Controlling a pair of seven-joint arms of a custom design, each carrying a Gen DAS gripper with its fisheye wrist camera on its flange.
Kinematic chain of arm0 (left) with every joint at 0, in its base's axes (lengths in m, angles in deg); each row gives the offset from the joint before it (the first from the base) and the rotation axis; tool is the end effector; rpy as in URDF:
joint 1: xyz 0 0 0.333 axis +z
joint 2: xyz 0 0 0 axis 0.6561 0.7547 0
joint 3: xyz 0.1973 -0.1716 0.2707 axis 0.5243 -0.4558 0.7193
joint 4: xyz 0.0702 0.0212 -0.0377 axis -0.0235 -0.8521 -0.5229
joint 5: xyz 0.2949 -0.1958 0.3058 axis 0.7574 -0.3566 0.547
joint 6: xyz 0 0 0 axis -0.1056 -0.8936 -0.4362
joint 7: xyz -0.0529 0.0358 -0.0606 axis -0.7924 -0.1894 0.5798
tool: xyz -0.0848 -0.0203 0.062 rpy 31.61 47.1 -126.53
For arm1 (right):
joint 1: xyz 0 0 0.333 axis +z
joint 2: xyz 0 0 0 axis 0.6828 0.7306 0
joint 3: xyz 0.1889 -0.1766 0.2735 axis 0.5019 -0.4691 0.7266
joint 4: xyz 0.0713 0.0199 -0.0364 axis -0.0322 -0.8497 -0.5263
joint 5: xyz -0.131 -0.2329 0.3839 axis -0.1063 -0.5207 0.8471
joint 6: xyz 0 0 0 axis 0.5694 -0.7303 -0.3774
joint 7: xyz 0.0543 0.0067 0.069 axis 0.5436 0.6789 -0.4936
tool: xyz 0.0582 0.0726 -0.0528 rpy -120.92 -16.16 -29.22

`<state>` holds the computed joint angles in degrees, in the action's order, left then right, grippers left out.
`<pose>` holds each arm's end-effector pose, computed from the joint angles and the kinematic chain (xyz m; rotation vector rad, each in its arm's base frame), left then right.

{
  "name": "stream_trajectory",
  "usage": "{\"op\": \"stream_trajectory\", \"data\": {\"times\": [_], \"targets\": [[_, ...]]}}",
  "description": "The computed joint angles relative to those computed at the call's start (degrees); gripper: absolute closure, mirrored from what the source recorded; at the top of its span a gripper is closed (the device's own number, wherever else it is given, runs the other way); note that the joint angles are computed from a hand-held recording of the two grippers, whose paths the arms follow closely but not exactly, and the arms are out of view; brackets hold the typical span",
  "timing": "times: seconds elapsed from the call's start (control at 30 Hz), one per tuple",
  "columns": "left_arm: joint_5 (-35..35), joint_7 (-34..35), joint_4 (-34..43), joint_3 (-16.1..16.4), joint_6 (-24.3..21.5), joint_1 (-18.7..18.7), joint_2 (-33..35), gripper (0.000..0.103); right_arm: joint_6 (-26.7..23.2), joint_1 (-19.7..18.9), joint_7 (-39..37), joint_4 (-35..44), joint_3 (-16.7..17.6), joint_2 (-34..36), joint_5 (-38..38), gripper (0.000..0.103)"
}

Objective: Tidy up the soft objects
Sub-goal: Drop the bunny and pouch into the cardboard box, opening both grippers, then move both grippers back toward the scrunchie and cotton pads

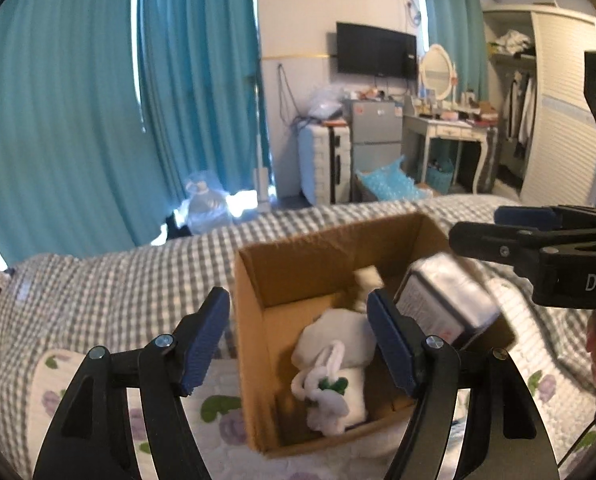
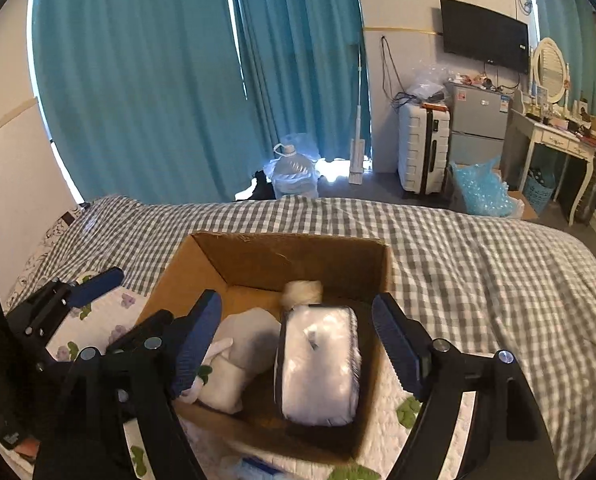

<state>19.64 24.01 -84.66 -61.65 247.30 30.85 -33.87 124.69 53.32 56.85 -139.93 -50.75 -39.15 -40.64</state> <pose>0.6810 -0.2904 0.6081 -1.2614 1.9761 -1.0486 0.7018 0.1207 0.6395 -1.6617 1.6620 -0.6767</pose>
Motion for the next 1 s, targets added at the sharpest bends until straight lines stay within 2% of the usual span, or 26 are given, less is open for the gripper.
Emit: {"op": "stream_trajectory", "data": {"times": [0.1,0.2,0.27,0.3,0.43,0.47,0.53,0.67,0.77,0.83,0.9,1.0], "targets": [[-2.3,1.4,-2.0,-0.8,0.5,0.8,-4.2,0.031,-2.2,0.5,5.5,-1.0,0.0,-4.4,-6.7,0.025],[-5.5,3.2,-5.3,-0.6,2.1,0.6,-10.6,0.030,-3.9,-0.6,10.0,-2.4,2.2,-10.0,-12.7,0.024],[-4.9,2.1,-6.5,0.4,2.3,0.0,-13.5,0.029,-6.6,-1.9,12.6,-2.6,4.3,-13.0,-17.0,0.017],[-4.9,1.8,-7.2,0.9,1.9,-0.3,-15.2,0.023,-8.5,-2.4,13.2,-2.7,5.4,-14.7,-18.5,0.013],[-1.7,-2.0,-10.4,1.6,1.4,0.5,-20.6,0.021,-13.8,-3.7,13.8,-4.5,8.1,-20.1,-19.9,0.011],[-3.7,0.1,-11.5,3.3,1.2,-1.3,-21.5,0.021,-14.3,-3.8,13.6,-5.5,8.5,-21.4,-19.4,0.011],[-10.7,6.8,-13.9,7.4,0.3,-6.1,-23.3,0.021,-14.2,-4.2,14.5,-8.4,9.2,-24.1,-17.9,0.011],[-10.5,4.8,-18.1,6.5,-1.7,-4.8,-25.2,0.021,-15.2,-5.7,17.3,-13.6,11.6,-26.9,-16.7,0.011],[-14.2,6.4,-20.4,8.2,-4.3,-6.6,-24.6,0.021,-12.5,-5.2,17.3,-18.3,11.5,-27.8,-14.4,0.011],[-14.4,5.9,-22.2,7.5,-4.7,-5.9,-24.3,0.021,-11.0,-5.2,17.9,-20.9,12.2,-26.8,-13.6,0.011],[-12.5,3.6,-24.7,5.9,-3.1,-4.3,-24.0,0.021,-9.1,-5.4,19.0,-22.7,12.7,-25.1,-13.4,0.011],[-10.6,1.1,-27.1,4.8,-0.2,-3.5,-22.3,0.021,-7.3,-4.2,18.7,-24.1,11.2,-21.6,-10.4,0.011]]}}
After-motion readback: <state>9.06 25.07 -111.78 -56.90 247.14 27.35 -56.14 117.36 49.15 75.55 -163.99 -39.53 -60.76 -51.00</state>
